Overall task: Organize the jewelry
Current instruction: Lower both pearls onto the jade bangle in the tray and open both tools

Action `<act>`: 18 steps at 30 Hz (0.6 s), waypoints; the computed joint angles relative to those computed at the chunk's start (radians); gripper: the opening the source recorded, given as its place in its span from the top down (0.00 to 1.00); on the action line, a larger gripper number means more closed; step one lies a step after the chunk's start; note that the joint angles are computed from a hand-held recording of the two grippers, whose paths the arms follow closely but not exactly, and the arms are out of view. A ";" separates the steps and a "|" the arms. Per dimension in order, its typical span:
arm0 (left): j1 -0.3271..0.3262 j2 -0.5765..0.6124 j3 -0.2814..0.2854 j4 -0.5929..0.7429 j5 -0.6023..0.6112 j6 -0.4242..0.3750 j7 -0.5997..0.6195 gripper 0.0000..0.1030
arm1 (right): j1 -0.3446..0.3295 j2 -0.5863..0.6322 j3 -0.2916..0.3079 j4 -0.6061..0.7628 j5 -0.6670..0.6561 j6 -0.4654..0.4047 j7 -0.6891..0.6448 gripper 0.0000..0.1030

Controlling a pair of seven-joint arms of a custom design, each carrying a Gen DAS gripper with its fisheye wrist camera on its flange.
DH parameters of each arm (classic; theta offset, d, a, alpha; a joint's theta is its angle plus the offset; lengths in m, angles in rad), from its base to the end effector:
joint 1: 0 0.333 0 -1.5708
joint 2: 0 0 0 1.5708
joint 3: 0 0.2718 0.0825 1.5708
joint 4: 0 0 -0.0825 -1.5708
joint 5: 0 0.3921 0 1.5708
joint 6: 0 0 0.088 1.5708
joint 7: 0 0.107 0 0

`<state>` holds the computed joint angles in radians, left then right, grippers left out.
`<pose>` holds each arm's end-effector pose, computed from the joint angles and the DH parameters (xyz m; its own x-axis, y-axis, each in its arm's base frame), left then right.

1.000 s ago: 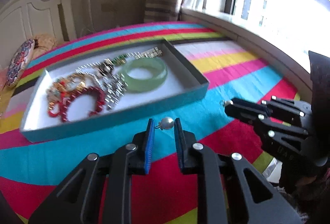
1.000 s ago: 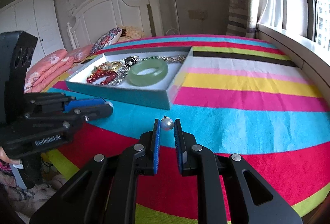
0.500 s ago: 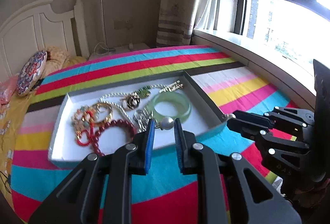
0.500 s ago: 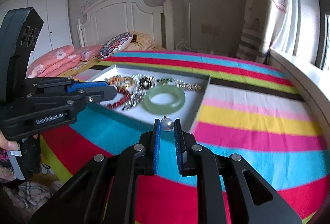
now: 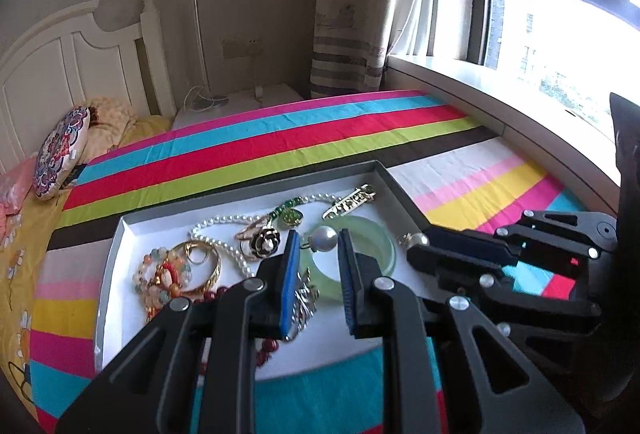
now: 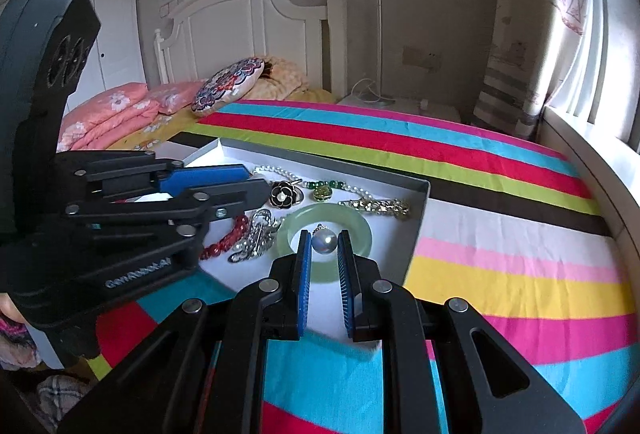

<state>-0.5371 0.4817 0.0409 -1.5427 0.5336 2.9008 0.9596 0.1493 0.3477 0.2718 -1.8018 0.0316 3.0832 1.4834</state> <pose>0.6182 -0.3753 0.4293 -0.3424 -0.9393 -0.0218 -0.5649 0.2243 -0.7941 0.6301 0.2581 0.4295 0.4253 -0.9038 -0.0473 -0.5442 -0.2136 -0.8113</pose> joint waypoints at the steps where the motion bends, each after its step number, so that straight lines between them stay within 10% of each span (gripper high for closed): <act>1: 0.009 0.022 -0.010 0.034 -0.015 -0.020 0.017 0.82 | 0.013 0.012 -0.013 0.018 -0.010 -0.013 0.008 0.85; 18: 0.018 0.202 -0.038 0.306 -0.128 -0.166 0.168 0.82 | 0.071 0.115 -0.078 0.170 -0.051 -0.121 0.058 0.85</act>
<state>-0.5190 0.6833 0.0032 -1.2363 0.4054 2.7352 1.1278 0.2201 0.4623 0.1934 -1.6322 -0.0190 2.9622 1.5410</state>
